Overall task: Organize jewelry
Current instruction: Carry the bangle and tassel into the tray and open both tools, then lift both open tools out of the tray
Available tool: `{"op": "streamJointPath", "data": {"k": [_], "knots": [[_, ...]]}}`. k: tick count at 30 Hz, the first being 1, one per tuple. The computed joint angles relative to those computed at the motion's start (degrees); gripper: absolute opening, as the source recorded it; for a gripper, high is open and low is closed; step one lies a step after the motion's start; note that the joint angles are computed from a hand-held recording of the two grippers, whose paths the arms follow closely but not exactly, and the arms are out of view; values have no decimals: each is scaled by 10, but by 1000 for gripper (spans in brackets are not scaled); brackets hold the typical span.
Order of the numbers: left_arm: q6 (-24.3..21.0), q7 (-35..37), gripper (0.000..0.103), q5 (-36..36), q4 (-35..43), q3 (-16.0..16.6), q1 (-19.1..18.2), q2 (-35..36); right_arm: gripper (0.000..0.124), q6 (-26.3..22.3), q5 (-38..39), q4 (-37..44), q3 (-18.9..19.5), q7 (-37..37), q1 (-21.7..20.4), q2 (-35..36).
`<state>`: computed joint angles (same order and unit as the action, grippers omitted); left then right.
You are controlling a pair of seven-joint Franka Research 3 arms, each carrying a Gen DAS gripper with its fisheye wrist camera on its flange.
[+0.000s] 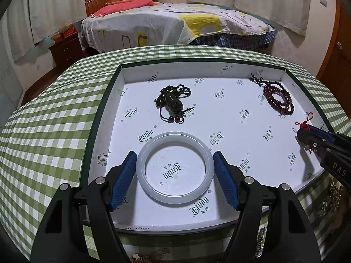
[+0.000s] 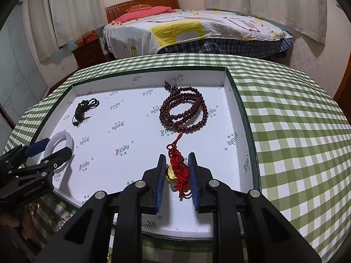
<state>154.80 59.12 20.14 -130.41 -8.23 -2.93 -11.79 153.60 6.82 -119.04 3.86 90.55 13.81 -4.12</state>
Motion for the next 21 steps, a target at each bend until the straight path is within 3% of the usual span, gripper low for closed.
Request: {"op": "streamJointPath", "data": {"k": [9, 21], "knots": [[2, 5, 73, -12, -5, 4, -2, -4, 40, 0, -6, -1, 3, -11, 4, -2], [23, -24, 74, -10, -52, -3, 6, -74, 41, 16, 10, -44, 4, 0, -2, -66]]}}
